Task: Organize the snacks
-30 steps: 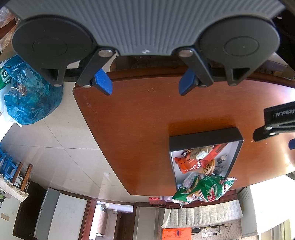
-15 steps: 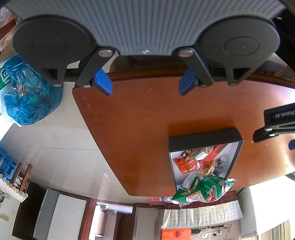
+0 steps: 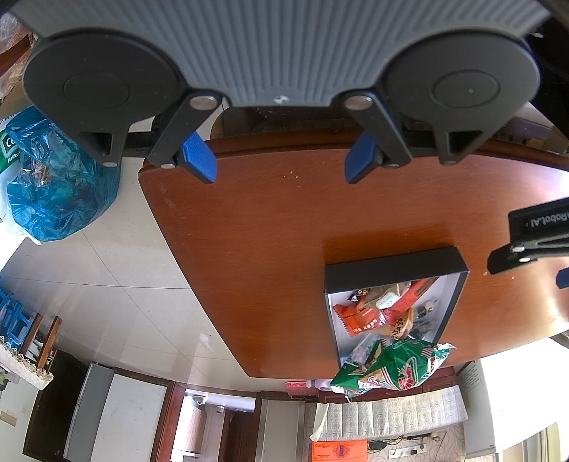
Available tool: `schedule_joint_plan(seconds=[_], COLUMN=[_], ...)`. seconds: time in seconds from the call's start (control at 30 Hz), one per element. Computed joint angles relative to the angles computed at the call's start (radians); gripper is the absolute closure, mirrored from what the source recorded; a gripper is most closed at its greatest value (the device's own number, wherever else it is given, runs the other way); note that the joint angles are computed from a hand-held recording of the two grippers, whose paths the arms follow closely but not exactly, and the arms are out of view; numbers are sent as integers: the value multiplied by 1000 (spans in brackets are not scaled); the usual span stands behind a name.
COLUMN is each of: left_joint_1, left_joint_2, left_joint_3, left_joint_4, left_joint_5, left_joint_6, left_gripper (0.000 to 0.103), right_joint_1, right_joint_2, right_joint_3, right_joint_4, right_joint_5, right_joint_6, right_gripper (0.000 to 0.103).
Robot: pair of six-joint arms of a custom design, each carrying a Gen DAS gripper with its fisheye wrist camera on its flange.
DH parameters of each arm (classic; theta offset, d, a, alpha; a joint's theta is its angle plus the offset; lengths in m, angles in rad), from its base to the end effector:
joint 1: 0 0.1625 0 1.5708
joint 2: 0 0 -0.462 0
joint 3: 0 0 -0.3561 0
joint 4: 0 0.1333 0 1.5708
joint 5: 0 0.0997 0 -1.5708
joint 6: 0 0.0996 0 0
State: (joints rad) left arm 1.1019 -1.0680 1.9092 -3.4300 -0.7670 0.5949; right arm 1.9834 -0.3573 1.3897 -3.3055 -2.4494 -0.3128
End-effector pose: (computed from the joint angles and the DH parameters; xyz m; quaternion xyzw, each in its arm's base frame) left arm -0.0752 -0.6022 0.3504 0.2433 0.7893 -0.4261 0.3691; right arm 0.3456 -0.6484 0.0342 0.1647 -0.8464 0.3308 0.3833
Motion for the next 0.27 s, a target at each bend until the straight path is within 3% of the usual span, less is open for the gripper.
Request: schedule_joint_plan(seconds=[0.13,0.27], left_joint_1=[-4,-2], left_joint_2=[9,0], left_joint_3=[11,-2], left_joint_4=[-59,12], left_joint_5=[-9,-13], left_joint_6=[30,-13], left_gripper=[0,0], right_joint_1=[0,0], right_joint_2=[0,1], right_joint_3=[1,4], right_joint_4=[0,-2], right_joint_5=[0,0], right_joint_6=[3,3], right_gripper=[22,22])
